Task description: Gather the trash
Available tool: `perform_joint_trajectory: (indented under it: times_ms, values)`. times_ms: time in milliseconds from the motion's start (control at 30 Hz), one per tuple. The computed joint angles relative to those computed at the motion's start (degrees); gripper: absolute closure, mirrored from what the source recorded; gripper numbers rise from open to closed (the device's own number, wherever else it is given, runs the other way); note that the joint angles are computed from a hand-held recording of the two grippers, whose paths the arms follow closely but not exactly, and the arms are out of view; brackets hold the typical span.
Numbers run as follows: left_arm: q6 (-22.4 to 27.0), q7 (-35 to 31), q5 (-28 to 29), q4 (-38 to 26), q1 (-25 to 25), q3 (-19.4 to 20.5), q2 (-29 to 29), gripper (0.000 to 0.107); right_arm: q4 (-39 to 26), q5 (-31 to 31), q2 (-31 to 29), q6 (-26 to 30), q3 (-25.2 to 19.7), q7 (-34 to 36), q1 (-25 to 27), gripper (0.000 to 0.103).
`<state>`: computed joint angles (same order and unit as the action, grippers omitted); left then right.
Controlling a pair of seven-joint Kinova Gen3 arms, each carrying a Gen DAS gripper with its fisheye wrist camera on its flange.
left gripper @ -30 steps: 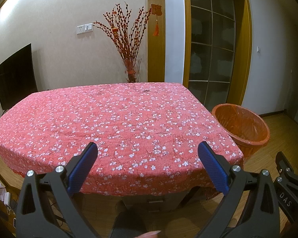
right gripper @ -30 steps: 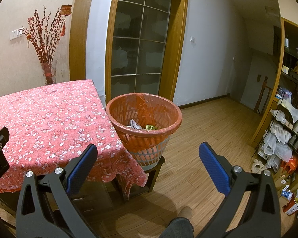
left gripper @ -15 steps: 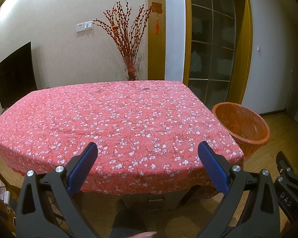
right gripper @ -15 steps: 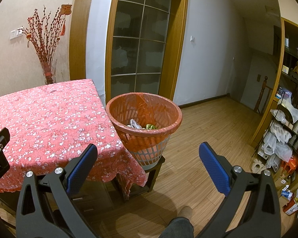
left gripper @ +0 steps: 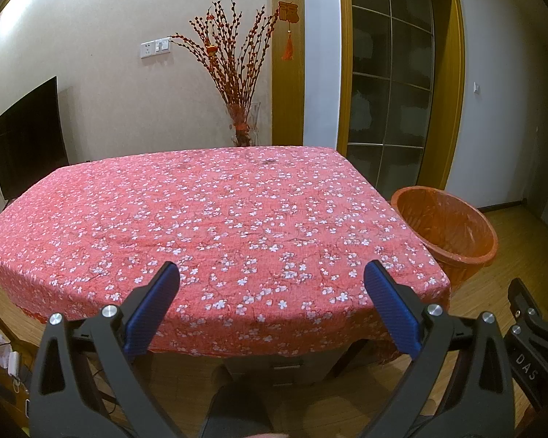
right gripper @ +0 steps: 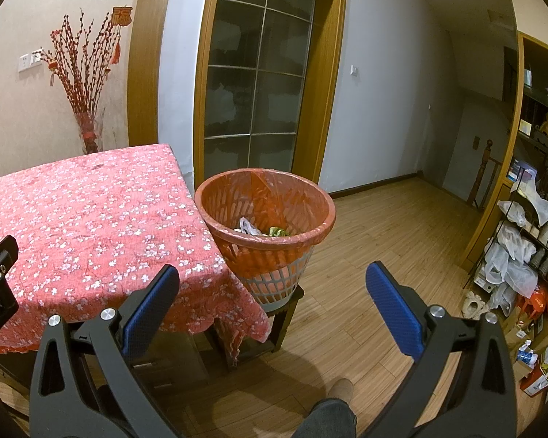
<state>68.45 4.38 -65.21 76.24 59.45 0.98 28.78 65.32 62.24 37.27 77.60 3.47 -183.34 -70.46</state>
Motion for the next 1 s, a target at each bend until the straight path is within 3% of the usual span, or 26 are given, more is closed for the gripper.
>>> perform_joint_trajectory:
  times_ms: [1000]
  values:
    - [-0.55,-0.53,0.34,0.41,-0.44,0.03,-0.09,0.009,0.71,0.04,-0.37,-0.23,-0.29,-0.23,0.15,0.002]
